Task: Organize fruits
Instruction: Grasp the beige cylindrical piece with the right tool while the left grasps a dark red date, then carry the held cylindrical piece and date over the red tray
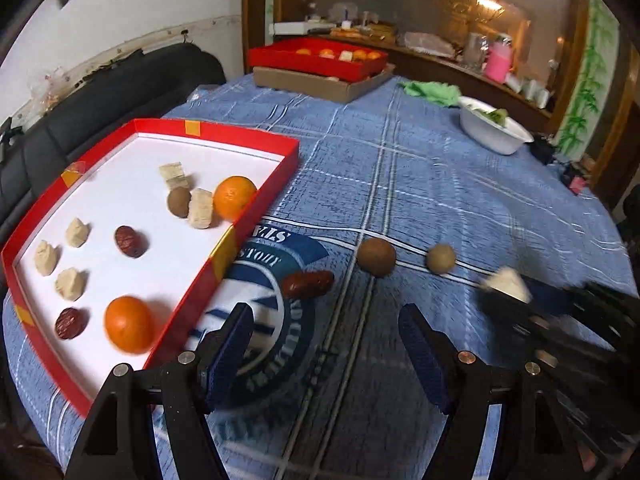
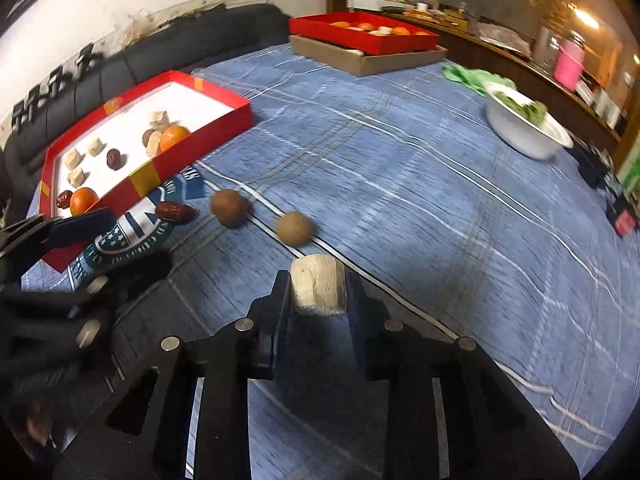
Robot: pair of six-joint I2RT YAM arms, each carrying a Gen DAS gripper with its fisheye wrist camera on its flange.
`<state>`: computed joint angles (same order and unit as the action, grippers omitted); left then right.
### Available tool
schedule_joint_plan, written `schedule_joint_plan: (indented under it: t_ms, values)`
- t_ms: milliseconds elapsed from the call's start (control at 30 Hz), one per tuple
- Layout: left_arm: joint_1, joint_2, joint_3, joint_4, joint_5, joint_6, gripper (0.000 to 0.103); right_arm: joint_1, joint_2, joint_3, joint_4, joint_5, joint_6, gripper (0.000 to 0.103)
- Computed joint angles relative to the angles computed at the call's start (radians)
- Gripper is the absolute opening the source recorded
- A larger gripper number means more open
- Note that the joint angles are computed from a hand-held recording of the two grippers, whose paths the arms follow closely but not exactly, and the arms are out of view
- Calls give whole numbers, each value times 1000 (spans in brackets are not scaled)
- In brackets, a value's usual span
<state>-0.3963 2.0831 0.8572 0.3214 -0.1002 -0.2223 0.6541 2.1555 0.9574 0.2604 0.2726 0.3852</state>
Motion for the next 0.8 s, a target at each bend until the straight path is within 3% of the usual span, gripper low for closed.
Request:
schedule_joint_plan:
  t_ms: [67,133,167,200,433,800]
  values:
    - [1,41,65,-50,-19,-17,72,-17,-37,-72,57,-17,15,26]
    - [10,73,124,-110,-28,-45,61,-31,-51,-110,98,-32,23,26]
    - [6,80,137,-122,-51,-46,53,-39,-55,-121,117,-45,26,26]
    - [-4,84,148,-131,-79,-32,33,-45,-59,-128,128,-55,27,26]
    - [-41,52,89,-96,-95,-27,31,-28,-82,-153,166,-80,11,26]
    - [-182,-54,-109,30,-114,-52,31,25,-162,-264,150,5,58,26]
